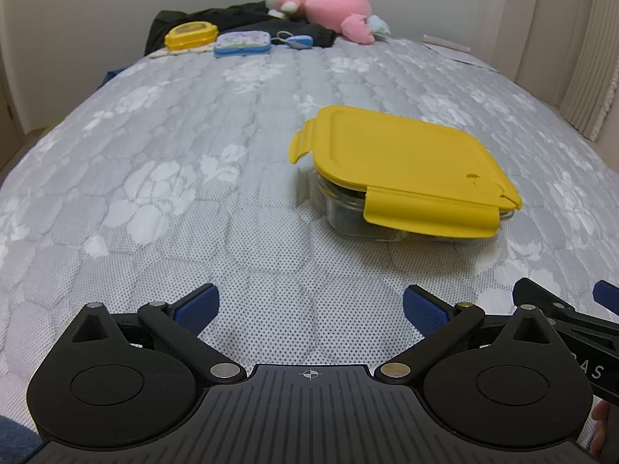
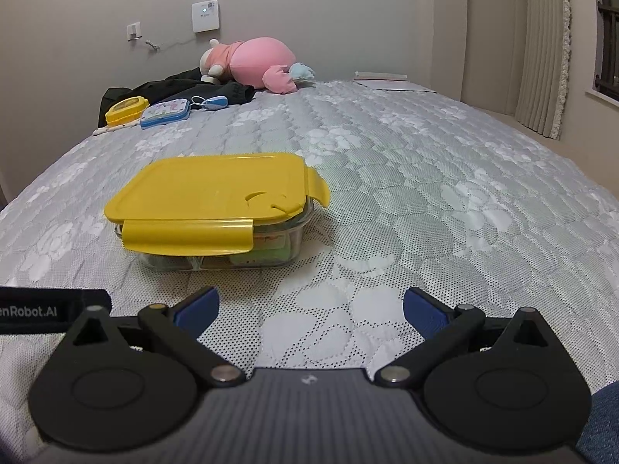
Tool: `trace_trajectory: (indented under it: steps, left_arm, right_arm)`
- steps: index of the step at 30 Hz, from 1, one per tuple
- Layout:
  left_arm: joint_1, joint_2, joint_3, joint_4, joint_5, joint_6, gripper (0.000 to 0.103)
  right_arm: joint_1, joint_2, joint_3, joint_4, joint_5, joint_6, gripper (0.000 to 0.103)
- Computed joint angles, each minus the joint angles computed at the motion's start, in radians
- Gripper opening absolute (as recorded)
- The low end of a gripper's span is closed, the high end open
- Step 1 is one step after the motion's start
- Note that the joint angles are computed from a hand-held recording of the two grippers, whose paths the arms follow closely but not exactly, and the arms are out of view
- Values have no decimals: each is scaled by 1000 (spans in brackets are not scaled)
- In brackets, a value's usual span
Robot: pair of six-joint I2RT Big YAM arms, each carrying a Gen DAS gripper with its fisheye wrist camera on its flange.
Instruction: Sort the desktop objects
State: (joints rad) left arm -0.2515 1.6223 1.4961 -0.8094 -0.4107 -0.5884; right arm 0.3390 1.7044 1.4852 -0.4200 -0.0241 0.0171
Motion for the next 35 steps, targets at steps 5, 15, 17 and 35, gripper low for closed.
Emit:
trace_trajectory:
  steps: [5,15,17,35]
  left_arm:
    - [-1,-3,-3,0,-1,-2,103]
    - [21,2,18,-42,69,-32,103]
    - [37,4,31,-67,116,-48,103]
    - [280,405,517,-174,-17,192,103]
  right_arm:
    - [1,0,0,1,1,-4,102]
    - [1,4,10,-17,-4,-2,102]
    - [-4,7,33,-65,-30,9,102]
    - [-126,569,856,-301,122,-43,103]
